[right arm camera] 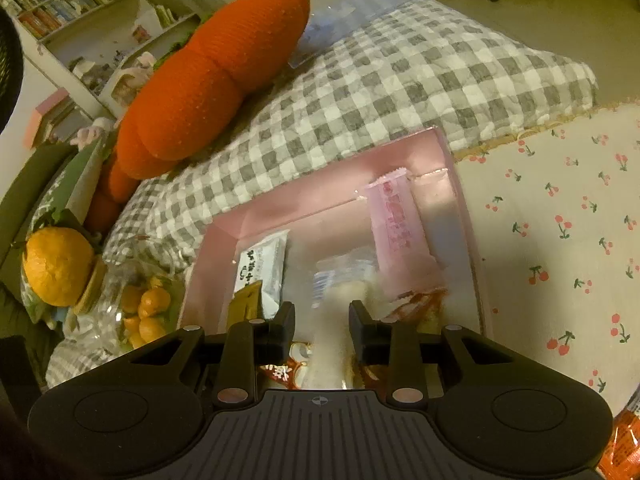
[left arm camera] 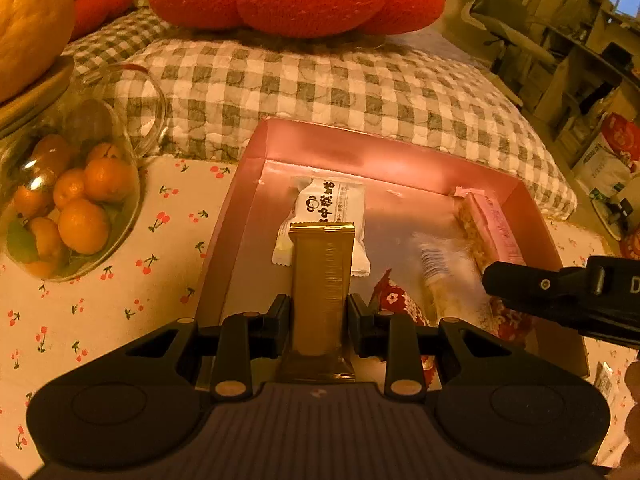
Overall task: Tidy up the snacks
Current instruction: 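Carry the gold bar and clear packet into the silver box and open both tools, then lift both tools out of the box back over the remaining snacks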
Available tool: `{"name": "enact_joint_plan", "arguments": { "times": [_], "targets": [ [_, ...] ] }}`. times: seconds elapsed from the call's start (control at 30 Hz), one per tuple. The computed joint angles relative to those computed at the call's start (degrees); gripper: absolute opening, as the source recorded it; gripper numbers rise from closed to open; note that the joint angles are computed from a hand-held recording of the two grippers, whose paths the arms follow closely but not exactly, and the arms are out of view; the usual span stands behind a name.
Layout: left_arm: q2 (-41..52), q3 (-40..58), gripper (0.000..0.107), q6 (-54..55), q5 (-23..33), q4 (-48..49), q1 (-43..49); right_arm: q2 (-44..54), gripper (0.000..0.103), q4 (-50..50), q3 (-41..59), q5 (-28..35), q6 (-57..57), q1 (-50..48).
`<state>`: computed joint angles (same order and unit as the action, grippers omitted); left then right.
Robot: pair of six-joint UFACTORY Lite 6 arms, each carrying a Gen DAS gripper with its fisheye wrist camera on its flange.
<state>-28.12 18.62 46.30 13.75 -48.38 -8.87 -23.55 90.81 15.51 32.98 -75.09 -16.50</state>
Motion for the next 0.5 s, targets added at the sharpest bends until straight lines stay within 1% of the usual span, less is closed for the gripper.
{"name": "enact_joint_plan", "arguments": {
  "times": [0.13,0.17,0.2,0.27,0.3,0.4,0.5],
  "targets": [
    [-2.14,-0.88,0.041,-1.00,-0.19,1.10,0.26,-1.02,0.032,-2.31,0.10,-0.15,2.30,0.06],
    [-2.33,-0.67,0.043,-1.68,0.20,2.03,0.58,-1.62,0.033,-3.16,-0.03,-0.40,3.41,0.13],
    [-2.96,-0.73,0.045,-3.00,0.70,3.52,0.80,-2.35,0.037,-3.92,-0.29,-0.43,4.35,0.03],
    [-3.14,-0.47,0.050,-5.51,0.73,5.76,0.19,-4.25,0.038,-6.33,-0.83,-0.37,7.10,-0.31],
    [-4.00,-0.65,0.051,-6.82,1.34,7.31,0.49,-5.27,0.038,-7.76,-1.06,-0.35,8.69,-0.41],
    [-6.83,-1.26,0.054,-7.61,4.05,8.77,2.17,-9.09,0.047,-12.50,-1.94,0.27,13.81,-1.06],
    [-10.14,-1.92,0.061,-10.28,6.73,11.74,3.51,-13.65,0.051,-18.67,-2.70,2.16,19.57,-2.57]
  ]
}}
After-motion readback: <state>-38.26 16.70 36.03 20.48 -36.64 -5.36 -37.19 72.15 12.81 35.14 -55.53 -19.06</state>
